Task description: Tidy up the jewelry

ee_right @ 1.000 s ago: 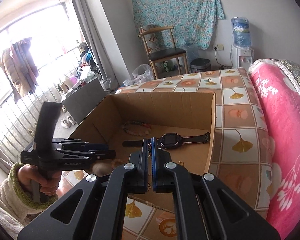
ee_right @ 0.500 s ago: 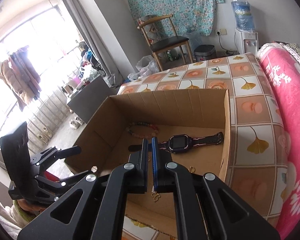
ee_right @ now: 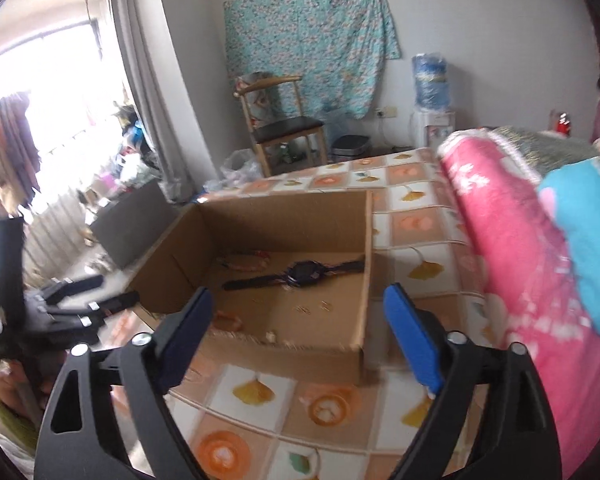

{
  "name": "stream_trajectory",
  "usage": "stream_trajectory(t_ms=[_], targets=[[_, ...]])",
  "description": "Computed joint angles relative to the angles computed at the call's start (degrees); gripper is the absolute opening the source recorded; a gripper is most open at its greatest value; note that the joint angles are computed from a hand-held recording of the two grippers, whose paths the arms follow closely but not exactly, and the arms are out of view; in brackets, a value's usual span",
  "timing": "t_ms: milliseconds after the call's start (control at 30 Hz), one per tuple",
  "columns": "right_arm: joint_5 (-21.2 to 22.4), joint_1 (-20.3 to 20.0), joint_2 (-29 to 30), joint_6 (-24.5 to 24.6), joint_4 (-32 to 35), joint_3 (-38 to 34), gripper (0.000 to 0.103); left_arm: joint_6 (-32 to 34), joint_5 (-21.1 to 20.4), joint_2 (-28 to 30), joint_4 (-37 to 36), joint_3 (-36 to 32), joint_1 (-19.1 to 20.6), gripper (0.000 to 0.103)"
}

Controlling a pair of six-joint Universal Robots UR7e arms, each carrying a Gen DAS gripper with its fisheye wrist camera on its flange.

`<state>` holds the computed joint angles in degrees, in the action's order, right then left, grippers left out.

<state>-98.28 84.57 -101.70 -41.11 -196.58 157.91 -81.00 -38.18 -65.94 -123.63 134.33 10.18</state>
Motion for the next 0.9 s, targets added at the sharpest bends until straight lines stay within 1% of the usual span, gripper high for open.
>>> stream_trajectory(t_ms=[100,167,200,267,300,333,400,433,500,667,900], targets=[[-4.7,1.2,2.9,-0.2,-4.6,2.0,0.094,-4.6,-0.9,-0.2,4.4,-0.6,-1.2,0.095],[-8.7,2.8,7.7,0.5,-10.0,2.8,0.094,-8.8,-1.5,-0.2,7.7,-1.1,-1.8,0.095],[-9.9,3.6,9.4,0.6,-12.0,3.1,0.094,-11.0,-1.8,0.0,9.9,-1.7,-2.0,0.095],[-13.0,6.1,13.9,0.6,-17.0,3.5,0.095,-14.0,-2.4,0.4,13.3,-2.6,-2.3,0.095],[-14.1,7.1,15.5,0.6,-18.3,3.5,0.096,-15.2,-3.2,0.5,15.0,-3.2,-2.3,0.095],[-16.1,8.6,17.2,1.3,-19.0,3.0,0.097,-15.3,-3.8,0.5,15.2,-3.3,-2.4,0.095],[-18.3,10.3,18.7,2.8,-19.3,2.4,0.097,-15.1,-4.4,-0.1,14.0,-2.7,-2.7,0.095],[-20.1,11.5,20.0,4.1,-20.0,1.9,0.097,-16.2,-4.9,-0.2,14.8,-2.8,-2.8,0.095],[-21.5,12.7,20.9,5.5,-20.2,1.6,0.097,-18.5,-5.4,-0.1,16.9,-3.2,-3.1,0.095],[-22.7,13.4,20.9,7.7,-18.0,1.0,0.097,-18.8,-7.0,0.4,18.3,-3.9,-2.6,0.095],[-24.3,14.3,21.2,9.0,-16.0,0.4,0.097,-18.5,-7.3,0.5,17.6,-3.7,-2.6,0.095]])
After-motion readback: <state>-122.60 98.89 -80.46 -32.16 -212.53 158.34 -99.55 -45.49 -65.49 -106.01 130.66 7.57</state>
